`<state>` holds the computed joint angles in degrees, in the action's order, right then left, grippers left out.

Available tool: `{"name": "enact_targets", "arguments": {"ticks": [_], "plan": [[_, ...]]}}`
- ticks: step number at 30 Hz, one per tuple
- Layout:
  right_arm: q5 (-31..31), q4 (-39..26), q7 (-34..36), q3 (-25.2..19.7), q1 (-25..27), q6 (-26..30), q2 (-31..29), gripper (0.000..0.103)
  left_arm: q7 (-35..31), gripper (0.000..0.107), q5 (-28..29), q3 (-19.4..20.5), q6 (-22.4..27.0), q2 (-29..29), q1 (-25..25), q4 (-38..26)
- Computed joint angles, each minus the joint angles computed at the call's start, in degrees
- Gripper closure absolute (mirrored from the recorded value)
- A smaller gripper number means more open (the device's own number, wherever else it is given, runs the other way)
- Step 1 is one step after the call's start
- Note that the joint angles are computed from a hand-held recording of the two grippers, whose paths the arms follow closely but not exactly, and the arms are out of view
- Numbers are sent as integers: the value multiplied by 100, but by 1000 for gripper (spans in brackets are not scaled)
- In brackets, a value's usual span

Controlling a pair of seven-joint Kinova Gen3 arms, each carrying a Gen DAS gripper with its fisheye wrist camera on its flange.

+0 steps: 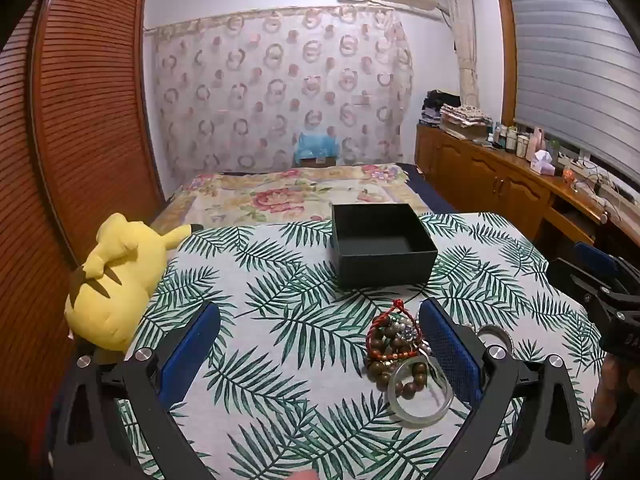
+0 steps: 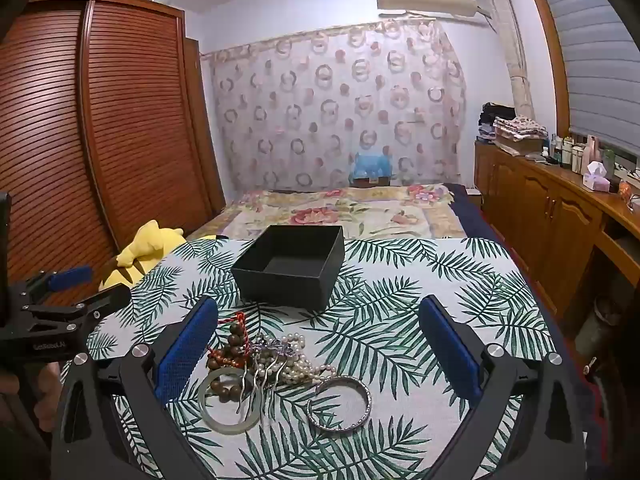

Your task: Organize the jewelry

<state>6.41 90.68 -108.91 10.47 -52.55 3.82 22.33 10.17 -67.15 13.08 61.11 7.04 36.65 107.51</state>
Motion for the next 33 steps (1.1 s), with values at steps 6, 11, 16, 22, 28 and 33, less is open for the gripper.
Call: {"name": "enact_targets", "arguments": {"ticks": [6,11,16,22,28,33], "plan": [[-6,-6,7,-35,24,7,0,3,2,11,-23,-9,16,50,10,-30],[-5,-11,-9,-4,-3,20,-4,3,68,11,-57,-7,19,16,32,11],[12,-11,-16,-2,-8,18,-10,2,-2,11,-42,32,23,-4,-30,-40],[50,-154,-32,-57,32,101,25,2,26,11,-62,4,17,-7,2,-24],[105,-13,-151,166,-208,57,-81,2,39,11,-71,8,10,-13,-2,-14],[144,-23,-203,212,-262,70,-86,2,36,11,-78,11,11,-11,-6,-19]]}}
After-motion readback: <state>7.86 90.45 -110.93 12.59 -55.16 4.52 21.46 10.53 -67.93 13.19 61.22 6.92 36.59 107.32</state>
